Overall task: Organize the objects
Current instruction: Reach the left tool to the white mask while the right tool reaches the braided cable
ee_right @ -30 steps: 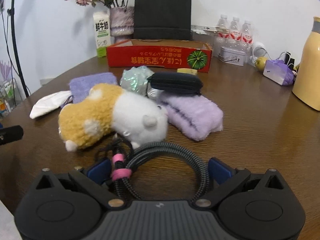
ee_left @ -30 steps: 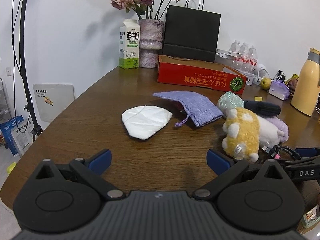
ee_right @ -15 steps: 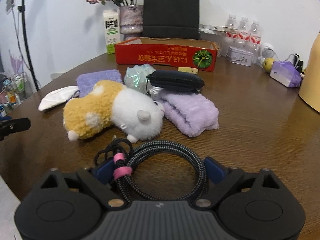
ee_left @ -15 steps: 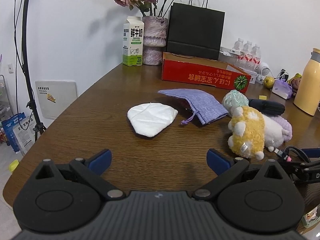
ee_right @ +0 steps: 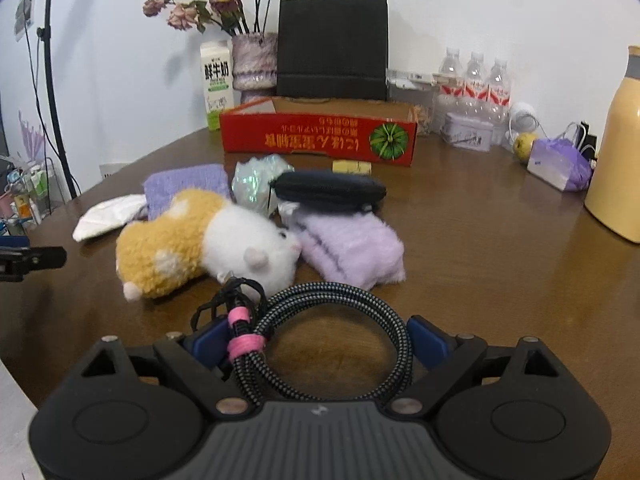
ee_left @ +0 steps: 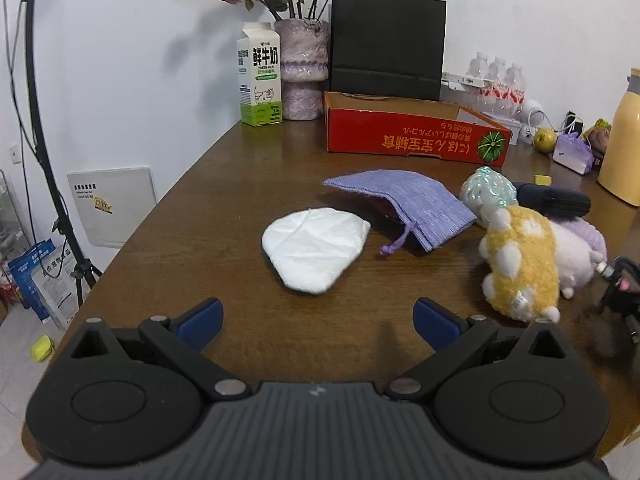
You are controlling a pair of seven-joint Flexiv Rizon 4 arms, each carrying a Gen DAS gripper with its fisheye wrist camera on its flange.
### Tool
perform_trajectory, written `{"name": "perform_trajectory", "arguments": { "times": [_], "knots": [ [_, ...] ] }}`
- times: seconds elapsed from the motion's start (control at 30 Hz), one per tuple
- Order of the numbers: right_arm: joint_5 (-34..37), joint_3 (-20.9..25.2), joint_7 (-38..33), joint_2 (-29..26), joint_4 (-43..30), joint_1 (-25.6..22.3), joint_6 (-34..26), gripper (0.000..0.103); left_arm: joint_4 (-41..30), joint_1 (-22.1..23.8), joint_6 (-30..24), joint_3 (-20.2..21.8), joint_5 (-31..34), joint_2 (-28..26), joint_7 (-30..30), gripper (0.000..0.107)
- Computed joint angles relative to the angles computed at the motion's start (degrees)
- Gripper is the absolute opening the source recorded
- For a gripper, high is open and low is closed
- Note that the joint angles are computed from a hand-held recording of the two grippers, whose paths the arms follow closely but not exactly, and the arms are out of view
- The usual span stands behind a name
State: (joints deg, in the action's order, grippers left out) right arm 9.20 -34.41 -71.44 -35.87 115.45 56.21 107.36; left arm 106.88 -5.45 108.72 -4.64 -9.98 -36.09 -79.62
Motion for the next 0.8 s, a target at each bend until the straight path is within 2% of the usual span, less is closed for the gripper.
{"name": "perform_trajectory", "arguments": {
  "times": [0.17,0.3,0.43,0.6,0.7,0.8],
  "knots": [
    [1.0,-1.0,-1.1,-0.6,-1.0,0.0,1.6,0.093,-5.4,0.5,-5.2,0.2,-0.1,-1.6,2.7,0.103],
    [2.2,-1.3,-2.1,-1.1,-2.0,-0.2,2.4,0.093,-11.5,-0.8,-11.9,2.0,-0.9,-3.8,5.2,0.103],
    [3.2,-1.0,-3.1,-1.3,-2.9,-0.7,3.0,0.093,-17.2,-3.2,-16.9,5.2,-1.5,-6.7,5.5,0.103],
    [4.2,0.0,-4.1,-1.4,-3.9,-1.5,3.4,0.093,-23.6,-3.9,-23.7,6.5,-1.5,-10.0,5.0,0.103],
    [4.5,0.6,-4.4,-1.5,-4.4,-2.1,3.3,0.093,-24.8,-1.9,-23.4,3.5,-2.2,-11.1,4.9,0.103],
    [4.6,1.0,-4.5,-1.6,-4.7,-2.5,3.2,0.093,-24.9,-2.2,-22.6,3.9,-2.1,-11.5,3.8,0.102]
  ]
}}
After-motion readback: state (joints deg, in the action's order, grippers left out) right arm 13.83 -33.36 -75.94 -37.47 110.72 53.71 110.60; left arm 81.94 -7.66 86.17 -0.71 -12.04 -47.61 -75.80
